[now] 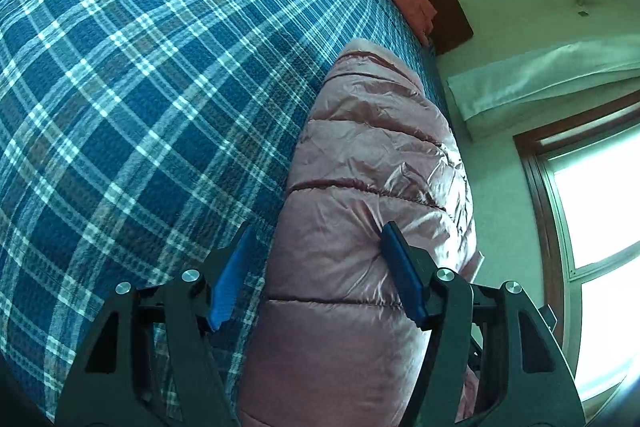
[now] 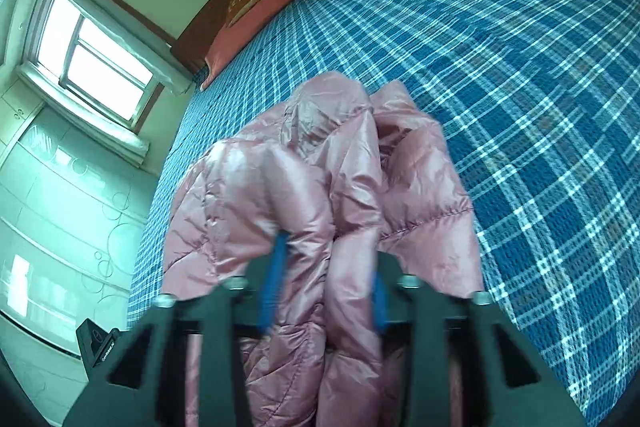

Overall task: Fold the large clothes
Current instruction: 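Grasp the folded jacket with both tools and lift it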

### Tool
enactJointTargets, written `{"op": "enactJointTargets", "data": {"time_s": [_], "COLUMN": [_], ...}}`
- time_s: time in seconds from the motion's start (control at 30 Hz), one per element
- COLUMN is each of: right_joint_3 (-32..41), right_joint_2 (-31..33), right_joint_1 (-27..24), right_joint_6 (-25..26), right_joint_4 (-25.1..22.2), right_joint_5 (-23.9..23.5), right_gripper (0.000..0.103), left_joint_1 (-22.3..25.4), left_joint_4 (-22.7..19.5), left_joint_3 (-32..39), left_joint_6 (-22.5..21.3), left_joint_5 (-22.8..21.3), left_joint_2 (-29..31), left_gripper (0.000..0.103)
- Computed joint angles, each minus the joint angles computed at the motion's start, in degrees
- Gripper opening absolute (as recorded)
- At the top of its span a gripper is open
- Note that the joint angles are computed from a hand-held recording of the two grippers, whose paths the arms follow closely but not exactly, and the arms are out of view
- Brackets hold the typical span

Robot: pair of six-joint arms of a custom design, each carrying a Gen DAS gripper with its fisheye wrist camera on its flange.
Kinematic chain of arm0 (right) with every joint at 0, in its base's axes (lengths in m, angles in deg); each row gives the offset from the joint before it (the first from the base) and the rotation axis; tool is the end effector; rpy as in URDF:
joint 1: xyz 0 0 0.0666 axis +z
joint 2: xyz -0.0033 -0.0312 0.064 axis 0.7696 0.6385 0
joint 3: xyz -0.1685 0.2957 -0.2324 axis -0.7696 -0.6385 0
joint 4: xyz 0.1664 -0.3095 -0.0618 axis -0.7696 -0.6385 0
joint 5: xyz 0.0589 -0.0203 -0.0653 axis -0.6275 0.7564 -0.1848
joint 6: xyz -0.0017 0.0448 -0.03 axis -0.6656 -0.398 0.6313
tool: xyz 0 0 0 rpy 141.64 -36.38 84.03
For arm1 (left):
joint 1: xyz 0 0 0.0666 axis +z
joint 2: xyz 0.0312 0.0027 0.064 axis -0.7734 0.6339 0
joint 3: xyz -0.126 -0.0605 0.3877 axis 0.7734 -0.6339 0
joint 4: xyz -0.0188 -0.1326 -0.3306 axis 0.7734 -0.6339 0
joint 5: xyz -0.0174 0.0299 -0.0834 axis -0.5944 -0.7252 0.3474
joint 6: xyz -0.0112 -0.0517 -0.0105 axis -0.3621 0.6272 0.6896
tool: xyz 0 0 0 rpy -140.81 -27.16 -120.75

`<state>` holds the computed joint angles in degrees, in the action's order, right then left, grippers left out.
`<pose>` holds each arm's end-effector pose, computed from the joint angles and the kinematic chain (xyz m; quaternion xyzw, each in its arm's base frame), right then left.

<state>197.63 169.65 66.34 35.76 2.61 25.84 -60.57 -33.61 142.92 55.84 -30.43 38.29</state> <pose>0.6815 0.2103 0.4462 0.0214 0.9179 0.3107 0.2460 0.5853 -0.1103 0.4171 -0.3840 0.8137 -0.3383 0.2757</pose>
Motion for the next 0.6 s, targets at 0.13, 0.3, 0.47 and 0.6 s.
{"op": "enactJointTargets", "data": {"time_s": [0.13,0.3,0.47,0.6], "right_joint_3": [-5.70,-12.23,-13.49,-17.70], "right_joint_2": [-2.09,-3.42,-4.47,-8.56], "right_joint_1": [-1.89,-3.96,-4.67,-5.06], "right_joint_6": [0.25,-1.43,-1.78,-1.74], "right_joint_4": [2.59,6.46,6.56,7.07], "right_joint_5": [1.58,-0.53,-4.02,-4.47], "right_gripper": [0.015,0.013,0.014,0.030], "left_joint_1": [-0.83,-2.73,-3.61,-3.67], "left_joint_4": [-0.19,0.36,3.20,4.99], "left_joint_3": [1.60,2.12,-1.15,-4.24], "left_joint_6": [0.38,-2.84,-2.85,-1.45], "left_joint_5": [1.27,0.29,-0.70,-0.36], "left_joint_2": [0.71,0.82,-1.00,-2.68], "left_gripper": [0.064,0.068,0.069,0.069]}}
